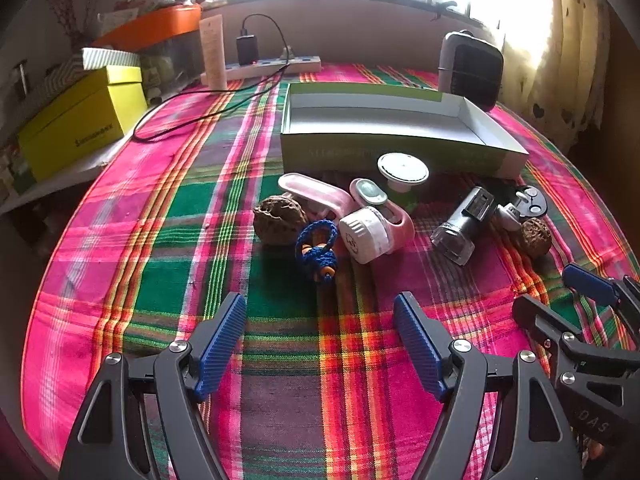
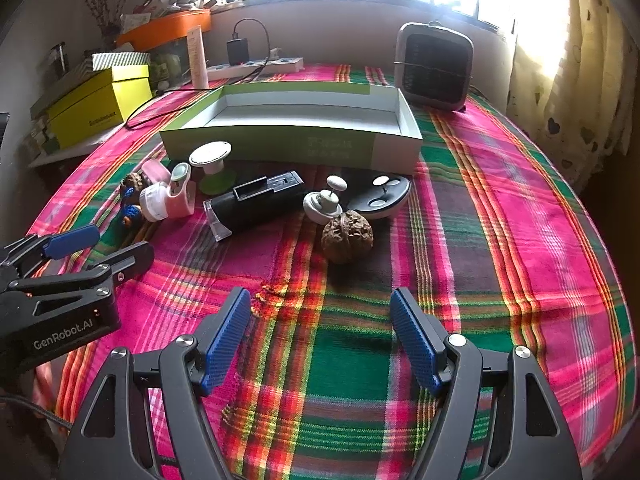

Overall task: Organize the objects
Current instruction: 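Move both tools toward the small objects on the plaid cloth, then close left tool on blue rope keychain while right tool closes on walnut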

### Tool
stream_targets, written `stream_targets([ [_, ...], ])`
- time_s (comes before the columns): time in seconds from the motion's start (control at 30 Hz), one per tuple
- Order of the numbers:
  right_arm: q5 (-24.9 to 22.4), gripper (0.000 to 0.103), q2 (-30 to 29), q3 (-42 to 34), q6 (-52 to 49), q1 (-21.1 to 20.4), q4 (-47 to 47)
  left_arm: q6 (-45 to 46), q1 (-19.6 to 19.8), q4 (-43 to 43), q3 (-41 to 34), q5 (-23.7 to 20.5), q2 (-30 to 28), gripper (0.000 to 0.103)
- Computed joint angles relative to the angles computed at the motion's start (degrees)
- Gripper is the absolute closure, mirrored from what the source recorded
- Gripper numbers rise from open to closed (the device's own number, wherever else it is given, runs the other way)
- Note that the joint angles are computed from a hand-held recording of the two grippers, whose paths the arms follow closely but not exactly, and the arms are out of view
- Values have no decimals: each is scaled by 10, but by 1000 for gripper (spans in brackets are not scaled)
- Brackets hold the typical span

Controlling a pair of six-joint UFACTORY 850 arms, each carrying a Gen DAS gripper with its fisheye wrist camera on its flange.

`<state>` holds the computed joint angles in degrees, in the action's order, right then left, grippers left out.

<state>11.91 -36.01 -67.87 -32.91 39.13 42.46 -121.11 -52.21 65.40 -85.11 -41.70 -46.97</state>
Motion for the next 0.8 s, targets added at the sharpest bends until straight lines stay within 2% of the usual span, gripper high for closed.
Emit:
stream_targets([
  [0.6, -14, 31, -8, -15, 3, -6, -10, -8, 8, 6, 10, 2, 5, 27],
  [0.8, -12, 31, -15, -29, -87, -16, 90, -8, 12, 11, 11, 16, 8, 27],
])
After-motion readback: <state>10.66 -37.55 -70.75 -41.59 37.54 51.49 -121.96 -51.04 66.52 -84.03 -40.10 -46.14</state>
